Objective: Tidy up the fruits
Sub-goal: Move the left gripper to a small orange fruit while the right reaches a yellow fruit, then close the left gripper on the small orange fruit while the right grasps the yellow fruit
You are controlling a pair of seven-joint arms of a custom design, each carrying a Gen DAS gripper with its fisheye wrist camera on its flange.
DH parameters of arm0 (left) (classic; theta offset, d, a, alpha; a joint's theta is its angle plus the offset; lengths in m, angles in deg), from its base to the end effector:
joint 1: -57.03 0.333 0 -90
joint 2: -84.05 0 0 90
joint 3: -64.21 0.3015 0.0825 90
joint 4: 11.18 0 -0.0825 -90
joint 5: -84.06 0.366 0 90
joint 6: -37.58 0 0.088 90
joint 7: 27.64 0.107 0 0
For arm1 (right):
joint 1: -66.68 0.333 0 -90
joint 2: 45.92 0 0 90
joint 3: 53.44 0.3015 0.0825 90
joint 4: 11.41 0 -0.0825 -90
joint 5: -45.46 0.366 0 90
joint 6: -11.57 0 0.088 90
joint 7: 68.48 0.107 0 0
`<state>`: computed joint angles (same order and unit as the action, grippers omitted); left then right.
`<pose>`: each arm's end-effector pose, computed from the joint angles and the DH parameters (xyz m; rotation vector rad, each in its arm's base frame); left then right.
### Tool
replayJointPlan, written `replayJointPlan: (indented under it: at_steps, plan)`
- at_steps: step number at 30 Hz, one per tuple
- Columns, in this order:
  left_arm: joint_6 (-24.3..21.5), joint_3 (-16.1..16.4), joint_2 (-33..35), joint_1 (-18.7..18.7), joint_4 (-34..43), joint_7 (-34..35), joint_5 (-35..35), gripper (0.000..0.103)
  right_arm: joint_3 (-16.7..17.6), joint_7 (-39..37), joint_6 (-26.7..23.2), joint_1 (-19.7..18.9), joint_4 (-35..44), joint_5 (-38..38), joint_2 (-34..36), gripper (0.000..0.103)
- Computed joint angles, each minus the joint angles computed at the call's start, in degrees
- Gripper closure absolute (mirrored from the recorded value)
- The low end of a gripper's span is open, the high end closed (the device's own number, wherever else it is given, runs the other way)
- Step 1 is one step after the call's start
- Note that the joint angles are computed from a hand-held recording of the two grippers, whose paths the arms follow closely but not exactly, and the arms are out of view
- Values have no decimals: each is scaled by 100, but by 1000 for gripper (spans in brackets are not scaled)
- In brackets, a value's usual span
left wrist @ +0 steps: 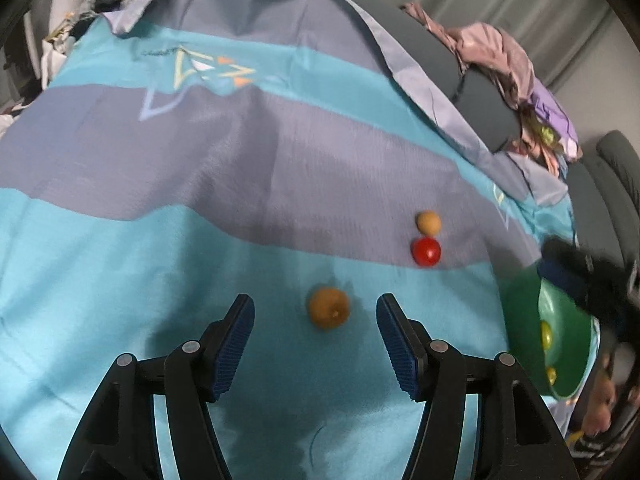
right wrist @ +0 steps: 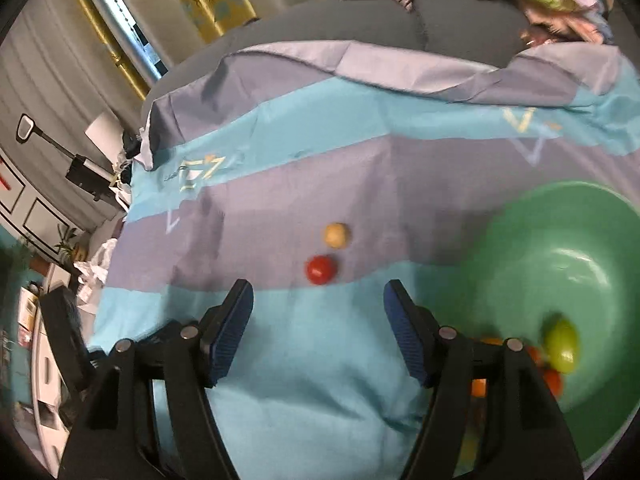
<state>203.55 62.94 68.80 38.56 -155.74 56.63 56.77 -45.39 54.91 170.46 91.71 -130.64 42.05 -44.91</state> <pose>0.4477 -0.1320 0.4393 -2.1948 1.8319 -0.9838 0.4857 0.3190 0.4914 -1.7895 1.7164 -0.2240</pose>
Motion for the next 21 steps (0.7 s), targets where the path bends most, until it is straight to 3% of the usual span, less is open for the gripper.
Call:
replayJointPlan:
  at_steps: [3,6,8,11,21]
  plan:
    - [-82,-28,70,5,27,75,43,41,-81,619,-468,132,736,-798,585,35]
    - [-153,-122,120,121,42,-73,215,41,-231,742,-861,283,1348,-932,1098,38]
    - [-216,-117,159,128,70,-59,193,41,-318,693,-1241,365,1781,-881,1429,51]
    - [-227,-222,193,242,84,-181,383,43,-500,697,-1694,553,2310,-1083,1824,54]
    - [-307,-300,320,293,201,-128,404,52,-748,605,-1963,673,2775,-1108,2301,59]
